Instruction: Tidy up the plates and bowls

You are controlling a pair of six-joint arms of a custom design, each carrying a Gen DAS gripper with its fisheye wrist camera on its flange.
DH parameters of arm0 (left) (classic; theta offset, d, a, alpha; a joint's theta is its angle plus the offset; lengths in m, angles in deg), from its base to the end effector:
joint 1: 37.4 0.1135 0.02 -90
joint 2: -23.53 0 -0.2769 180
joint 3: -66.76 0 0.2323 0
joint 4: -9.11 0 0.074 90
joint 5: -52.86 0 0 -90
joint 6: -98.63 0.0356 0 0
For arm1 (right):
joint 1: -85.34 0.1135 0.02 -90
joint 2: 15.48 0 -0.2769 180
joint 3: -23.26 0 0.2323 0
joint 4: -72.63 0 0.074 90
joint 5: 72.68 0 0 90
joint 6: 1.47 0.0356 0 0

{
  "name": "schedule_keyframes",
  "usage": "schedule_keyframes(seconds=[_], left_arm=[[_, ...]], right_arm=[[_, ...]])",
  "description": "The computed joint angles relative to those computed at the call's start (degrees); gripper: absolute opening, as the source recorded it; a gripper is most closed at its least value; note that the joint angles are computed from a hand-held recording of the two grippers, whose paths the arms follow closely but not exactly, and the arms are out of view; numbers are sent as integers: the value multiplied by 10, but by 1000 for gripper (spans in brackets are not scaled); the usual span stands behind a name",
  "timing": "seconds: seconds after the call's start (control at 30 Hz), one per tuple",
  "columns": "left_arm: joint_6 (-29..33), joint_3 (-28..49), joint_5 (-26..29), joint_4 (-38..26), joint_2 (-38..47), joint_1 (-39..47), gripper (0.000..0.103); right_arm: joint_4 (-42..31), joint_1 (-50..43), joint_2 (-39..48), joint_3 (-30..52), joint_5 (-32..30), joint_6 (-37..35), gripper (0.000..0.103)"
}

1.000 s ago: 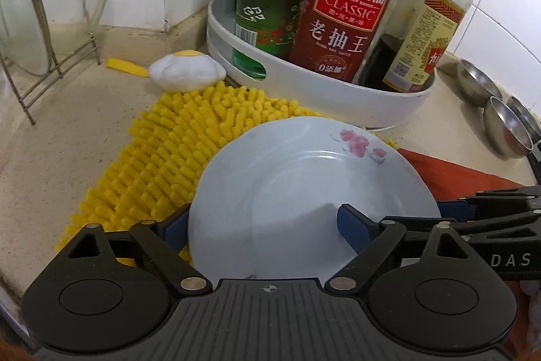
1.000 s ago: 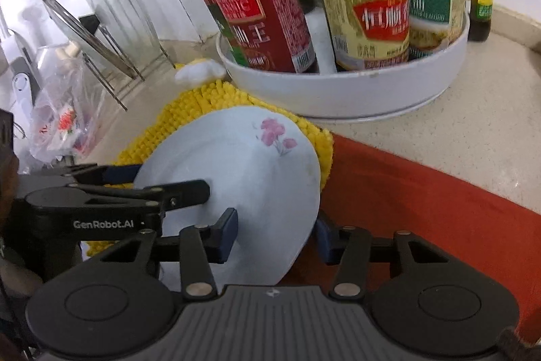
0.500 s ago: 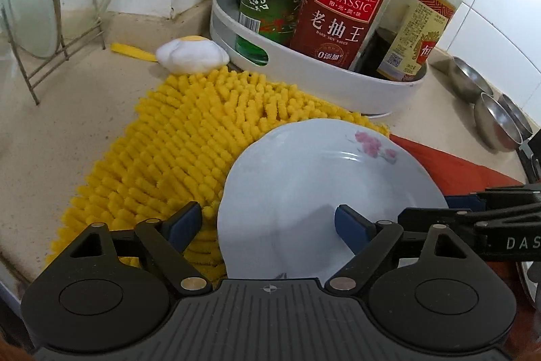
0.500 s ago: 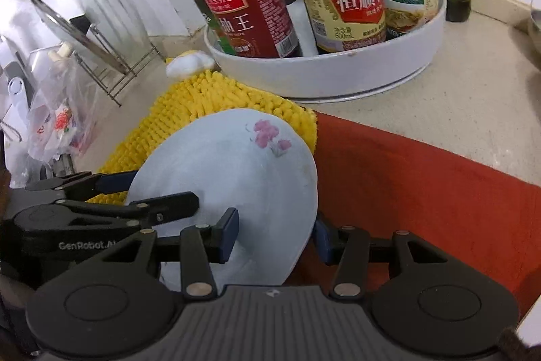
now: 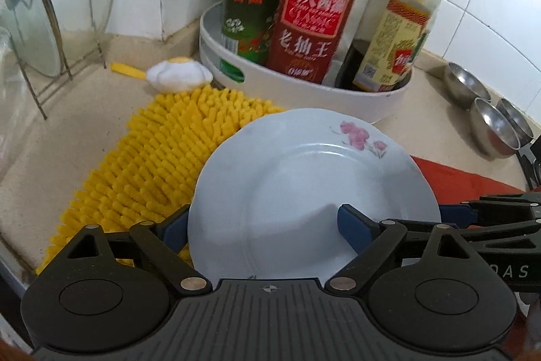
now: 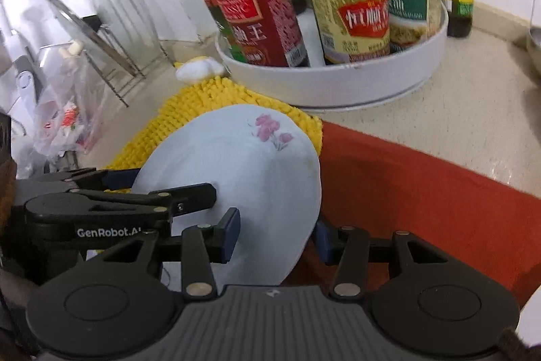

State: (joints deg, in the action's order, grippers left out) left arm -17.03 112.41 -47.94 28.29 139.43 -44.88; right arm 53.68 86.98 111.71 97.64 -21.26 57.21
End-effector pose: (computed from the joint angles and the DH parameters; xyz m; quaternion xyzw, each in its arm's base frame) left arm 0.2863 -0.0309 0.0592 -0.1793 0.9219 -0.0096 0.3433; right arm 0.3589 0.0325 0.0523 -0.3146 0.8788 0.2770 0.2282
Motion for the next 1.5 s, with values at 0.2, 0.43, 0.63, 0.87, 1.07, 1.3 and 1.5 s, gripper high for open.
schedule_keyframes(seconds=[0.2,0.43,0.63,0.87,1.07,1.3,1.5], left_arm=[[-18,15,-32,-33,-25,-38,92],[-20,44,-52,-53,-28,-72,92],[-16,75,-59,-62,-15,-95,92],[-7,118,-57,-83,0,-113,92],[-2,148,-57,-98,13,-126,92],[0,176,-58,-109,28,-139,92],[1,198,-59,-128,29,-150,92]], right_arm=[[-21,-33,-14,3,-29,-17,43],[-35,-66,-27,8,-46,-25,43],[-44,-94,-28,21,-56,-30,43],[-58,-127,-22,41,-62,-32,43],[-64,-149,-15,55,-66,-33,43],[-75,-170,-8,72,-71,-35,43],[-79,-182,-6,80,-72,-35,43]])
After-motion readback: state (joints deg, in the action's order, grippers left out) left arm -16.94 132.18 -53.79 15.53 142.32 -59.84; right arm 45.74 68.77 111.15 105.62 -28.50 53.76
